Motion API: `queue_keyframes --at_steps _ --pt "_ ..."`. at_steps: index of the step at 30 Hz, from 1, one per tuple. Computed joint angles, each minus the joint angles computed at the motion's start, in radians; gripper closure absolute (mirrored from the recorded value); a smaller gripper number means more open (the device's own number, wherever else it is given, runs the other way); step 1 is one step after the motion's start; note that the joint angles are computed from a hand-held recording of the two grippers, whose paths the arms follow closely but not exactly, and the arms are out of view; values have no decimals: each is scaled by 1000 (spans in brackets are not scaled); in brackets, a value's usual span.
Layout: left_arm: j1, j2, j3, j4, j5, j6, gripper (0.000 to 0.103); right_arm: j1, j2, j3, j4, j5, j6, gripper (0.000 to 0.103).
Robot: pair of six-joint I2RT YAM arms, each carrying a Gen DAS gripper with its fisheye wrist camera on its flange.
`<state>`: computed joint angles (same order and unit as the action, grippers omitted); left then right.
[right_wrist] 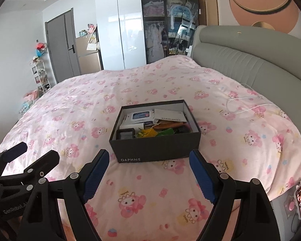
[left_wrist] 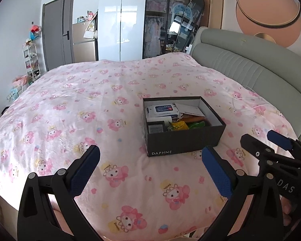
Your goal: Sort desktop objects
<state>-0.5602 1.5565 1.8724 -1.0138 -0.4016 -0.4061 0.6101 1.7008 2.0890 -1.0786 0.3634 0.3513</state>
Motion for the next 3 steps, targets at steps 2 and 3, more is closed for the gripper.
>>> queue_keyframes --at_steps 2,3 --pt "0 1 -1 2 -3 4 1 4 1 -4 1 1 0 22" --pt "-1 1 -2 3 -7 4 1 3 1 -8 4 0 0 22"
